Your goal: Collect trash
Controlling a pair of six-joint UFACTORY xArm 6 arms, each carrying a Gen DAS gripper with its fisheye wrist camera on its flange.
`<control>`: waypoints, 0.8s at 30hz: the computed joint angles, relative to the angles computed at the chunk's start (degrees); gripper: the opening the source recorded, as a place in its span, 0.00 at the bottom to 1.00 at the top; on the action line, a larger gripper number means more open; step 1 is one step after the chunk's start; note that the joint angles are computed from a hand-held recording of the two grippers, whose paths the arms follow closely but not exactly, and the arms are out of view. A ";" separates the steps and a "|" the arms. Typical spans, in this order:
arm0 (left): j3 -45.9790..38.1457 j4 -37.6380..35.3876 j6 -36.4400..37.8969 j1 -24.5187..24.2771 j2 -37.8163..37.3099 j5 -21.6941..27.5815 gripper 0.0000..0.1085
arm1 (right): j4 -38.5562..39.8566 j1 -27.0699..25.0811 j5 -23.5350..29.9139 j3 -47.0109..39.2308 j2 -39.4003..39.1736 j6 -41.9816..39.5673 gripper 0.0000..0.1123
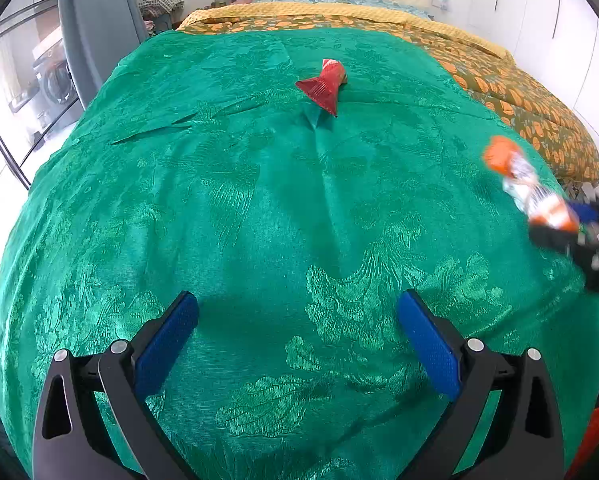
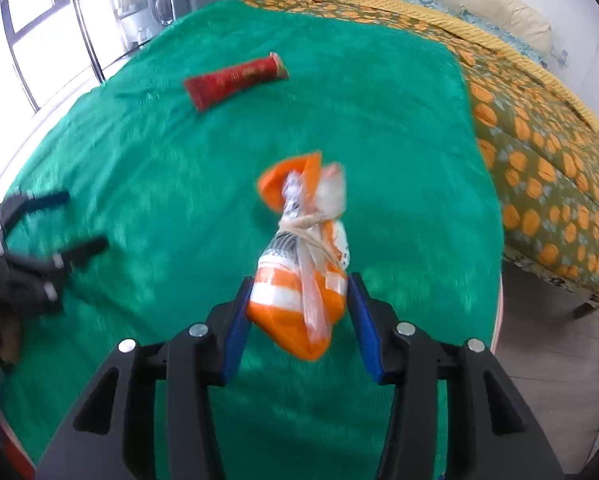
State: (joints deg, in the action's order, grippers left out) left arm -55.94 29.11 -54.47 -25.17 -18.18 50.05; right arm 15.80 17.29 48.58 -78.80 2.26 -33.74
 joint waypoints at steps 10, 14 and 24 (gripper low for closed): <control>6.52 -6.79 2.08 3.98 -5.57 -10.80 0.90 | 7.97 0.24 -8.25 6.44 -1.55 1.14 0.66; 0.71 -10.78 10.13 6.90 0.24 -11.57 0.90 | 6.91 0.36 -8.58 7.02 -2.07 1.42 0.67; -28.69 -11.31 18.45 11.94 25.89 -5.90 0.87 | 7.72 0.17 -8.41 6.83 -1.84 1.00 0.67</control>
State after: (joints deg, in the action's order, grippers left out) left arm -84.63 17.80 -36.02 -13.23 7.71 44.16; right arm 23.53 17.45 40.17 -71.97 0.42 -32.74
